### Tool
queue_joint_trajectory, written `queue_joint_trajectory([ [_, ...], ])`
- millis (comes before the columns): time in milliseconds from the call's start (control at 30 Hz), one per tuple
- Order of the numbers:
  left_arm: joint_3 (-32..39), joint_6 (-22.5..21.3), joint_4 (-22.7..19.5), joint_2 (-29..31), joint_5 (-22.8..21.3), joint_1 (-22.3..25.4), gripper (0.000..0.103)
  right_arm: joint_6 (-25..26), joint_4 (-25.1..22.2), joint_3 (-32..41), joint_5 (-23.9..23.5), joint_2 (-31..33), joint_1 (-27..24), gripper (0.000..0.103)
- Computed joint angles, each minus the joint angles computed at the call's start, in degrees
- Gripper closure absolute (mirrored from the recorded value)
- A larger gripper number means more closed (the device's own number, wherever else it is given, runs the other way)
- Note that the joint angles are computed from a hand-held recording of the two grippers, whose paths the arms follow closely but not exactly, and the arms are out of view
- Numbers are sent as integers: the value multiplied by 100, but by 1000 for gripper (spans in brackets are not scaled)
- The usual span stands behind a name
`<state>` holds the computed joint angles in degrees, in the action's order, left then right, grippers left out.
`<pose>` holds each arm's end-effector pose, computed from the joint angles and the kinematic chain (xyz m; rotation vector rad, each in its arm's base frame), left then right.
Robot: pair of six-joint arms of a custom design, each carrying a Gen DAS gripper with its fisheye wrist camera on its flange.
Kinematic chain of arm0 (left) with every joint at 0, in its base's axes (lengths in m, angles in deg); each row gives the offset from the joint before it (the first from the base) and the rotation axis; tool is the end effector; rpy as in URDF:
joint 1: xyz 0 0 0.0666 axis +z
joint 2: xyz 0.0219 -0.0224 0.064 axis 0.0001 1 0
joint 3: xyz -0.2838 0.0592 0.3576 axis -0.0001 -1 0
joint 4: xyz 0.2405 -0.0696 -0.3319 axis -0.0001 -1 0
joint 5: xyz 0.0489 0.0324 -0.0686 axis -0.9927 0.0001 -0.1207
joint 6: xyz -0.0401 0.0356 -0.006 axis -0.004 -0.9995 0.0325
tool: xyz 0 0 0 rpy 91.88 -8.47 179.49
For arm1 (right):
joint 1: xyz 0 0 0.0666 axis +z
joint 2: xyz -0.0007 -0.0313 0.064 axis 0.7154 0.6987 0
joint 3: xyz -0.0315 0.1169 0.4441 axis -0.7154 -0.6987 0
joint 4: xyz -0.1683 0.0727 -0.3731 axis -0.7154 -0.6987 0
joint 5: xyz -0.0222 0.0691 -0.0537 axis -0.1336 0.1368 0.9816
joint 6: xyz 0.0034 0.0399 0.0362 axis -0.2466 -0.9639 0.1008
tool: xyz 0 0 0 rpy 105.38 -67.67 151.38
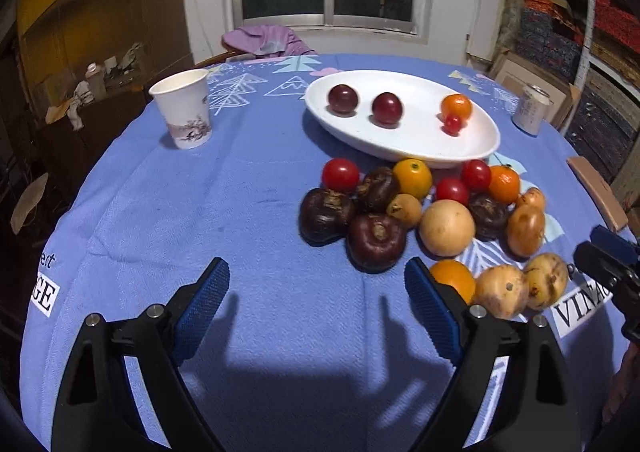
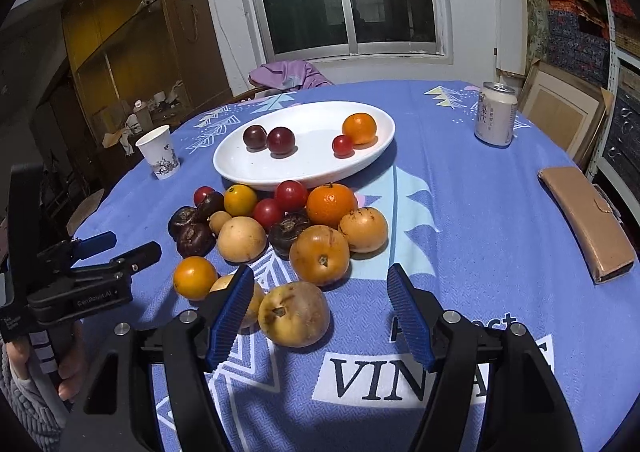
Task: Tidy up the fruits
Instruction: 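Grasp an orange with the left tool while the right tool approaches a pale pear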
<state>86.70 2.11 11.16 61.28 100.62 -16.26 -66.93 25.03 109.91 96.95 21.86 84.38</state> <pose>0.6059 -0.1852 0.2757 0.7059 2.2685 -0.2842 0.4147 0.3032 0.3154 0.5564 2.2040 -0.0404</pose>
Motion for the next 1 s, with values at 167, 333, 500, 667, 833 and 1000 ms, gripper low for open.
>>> queue_joint_trajectory([
  [167, -231, -543, 142, -121, 178, -178, 16, -48, -109, 42, 46, 5, -4, 33],
  [333, -271, -739, 144, -129, 405, -264, 16, -291, -41, -87, 2, -109, -65, 33],
  [500, -224, -944, 10, -60, 393, -364, 20, -362, -3, -120, -82, -120, -96, 33],
  [667, -56, -978, -242, 54, 572, -378, 46, -334, -48, -79, -147, -70, -105, 33],
  [833, 191, -959, -641, 238, 686, -370, 46, -328, -44, -70, -300, -33, -138, 33],
  [1000, 375, -938, -901, 351, 835, -348, 60, -296, -106, -18, -393, 39, -138, 33],
])
